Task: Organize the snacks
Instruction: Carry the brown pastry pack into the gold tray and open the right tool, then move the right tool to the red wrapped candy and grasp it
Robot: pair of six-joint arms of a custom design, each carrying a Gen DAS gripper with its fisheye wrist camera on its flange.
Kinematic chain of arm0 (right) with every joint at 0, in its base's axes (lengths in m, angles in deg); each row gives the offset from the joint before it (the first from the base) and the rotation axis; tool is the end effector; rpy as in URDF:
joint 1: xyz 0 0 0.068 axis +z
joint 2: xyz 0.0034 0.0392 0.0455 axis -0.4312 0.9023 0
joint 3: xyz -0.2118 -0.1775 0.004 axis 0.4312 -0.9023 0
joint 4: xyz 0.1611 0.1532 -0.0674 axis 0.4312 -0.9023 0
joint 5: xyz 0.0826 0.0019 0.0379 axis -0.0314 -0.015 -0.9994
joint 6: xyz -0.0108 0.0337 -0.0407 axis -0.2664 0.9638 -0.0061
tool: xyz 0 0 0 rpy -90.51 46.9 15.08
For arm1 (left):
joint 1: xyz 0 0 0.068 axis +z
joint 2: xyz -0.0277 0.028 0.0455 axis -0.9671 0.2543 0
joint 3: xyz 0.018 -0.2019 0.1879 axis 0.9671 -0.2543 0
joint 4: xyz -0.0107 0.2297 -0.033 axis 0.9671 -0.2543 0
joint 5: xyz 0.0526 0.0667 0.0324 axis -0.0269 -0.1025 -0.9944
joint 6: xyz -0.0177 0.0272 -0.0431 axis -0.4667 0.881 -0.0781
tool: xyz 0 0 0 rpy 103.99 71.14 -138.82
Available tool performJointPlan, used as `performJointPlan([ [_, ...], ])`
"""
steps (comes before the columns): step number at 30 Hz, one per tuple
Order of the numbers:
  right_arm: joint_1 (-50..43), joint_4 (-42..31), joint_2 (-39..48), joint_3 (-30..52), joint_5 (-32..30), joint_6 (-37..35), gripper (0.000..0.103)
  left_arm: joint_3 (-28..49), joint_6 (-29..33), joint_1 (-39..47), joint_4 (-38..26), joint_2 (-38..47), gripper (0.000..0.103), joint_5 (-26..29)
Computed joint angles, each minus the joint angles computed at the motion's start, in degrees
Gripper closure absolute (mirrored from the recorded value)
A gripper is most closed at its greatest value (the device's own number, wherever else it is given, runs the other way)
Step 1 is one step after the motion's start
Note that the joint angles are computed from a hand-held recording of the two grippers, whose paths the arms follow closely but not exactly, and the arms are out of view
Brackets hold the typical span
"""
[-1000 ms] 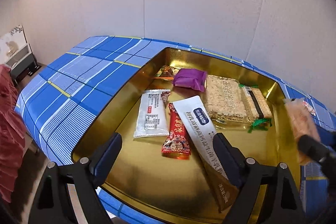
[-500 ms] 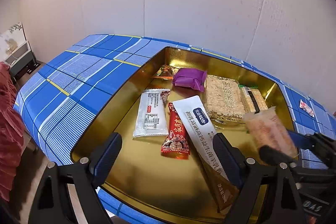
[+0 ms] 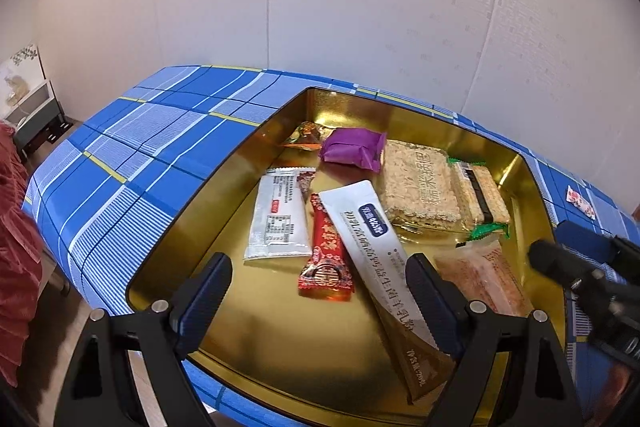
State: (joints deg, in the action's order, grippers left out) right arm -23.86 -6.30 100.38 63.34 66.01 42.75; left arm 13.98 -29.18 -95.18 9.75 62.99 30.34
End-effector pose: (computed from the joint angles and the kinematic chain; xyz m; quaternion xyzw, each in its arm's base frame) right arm 0.2762 0.0166 0.1177 -0.0779 0.9160 0.1098 0.3778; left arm 0.2811 -0.0939 0.1040 -0.0004 0.9207 -0.0199 0.3898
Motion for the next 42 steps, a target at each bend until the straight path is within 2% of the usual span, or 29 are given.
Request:
performJointPlan([
  [6, -6.6, 3.2, -3.3, -3.8, -1.3, -1.1, 0.041, -0.6, 0.5, -1.2, 0.9, -0.5, 0.012, -0.4],
  [9, -12.8, 4.6, -2.8, -4.5, -3.1, -0.5, 0.041, -1.1, 0.6, -1.3, 1.6, -0.9, 0.012, 0.5],
  [13, -18.6, 3.5, 1.6, -1.3, -3.3, 0.4, 0.042, -1.5, 0.4, -1.2, 2.2, -1.2, 0.011, 1.4],
  [14, -19.9, 2.8, 3.2, 0.2, -3.7, 0.9, 0.044, -1.7, 0.2, -1.3, 2.4, -1.3, 0.011, 1.6],
  [15, -21.1, 1.3, 5.2, 2.5, -3.9, 1.8, 0.051, -1.7, 0.2, -1.3, 2.4, -1.4, 0.011, 1.8],
  [17, -22.5, -1.7, 8.6, 6.7, -4.7, 2.9, 0.053, -2.0, -0.1, -1.3, 2.9, -1.6, 0.011, 2.6],
  [21, -22.1, -5.0, 15.3, 14.6, -4.5, 3.5, 0.054, -2.1, 0.2, -1.8, 3.1, -1.8, 0.011, 3.0],
  [27, -19.3, -6.6, 20.4, 21.5, -3.3, 0.4, 0.054, -1.8, 0.6, -2.5, 2.9, -1.5, 0.011, 2.5],
  [32, -17.5, -10.8, 23.1, 26.1, -2.4, -1.6, 0.069, -0.9, 0.5, -3.0, 2.5, -0.7, 0.011, 2.3],
  [34, -17.1, -10.2, 23.4, 26.1, -1.5, -2.2, 0.078, -0.8, 0.4, -3.3, 2.6, -0.6, 0.011, 2.1],
  [42, -19.1, -9.6, 20.7, 21.9, -1.0, -4.3, 0.08, -0.4, 0.7, -6.1, 2.9, 0.0, 0.011, 0.3],
])
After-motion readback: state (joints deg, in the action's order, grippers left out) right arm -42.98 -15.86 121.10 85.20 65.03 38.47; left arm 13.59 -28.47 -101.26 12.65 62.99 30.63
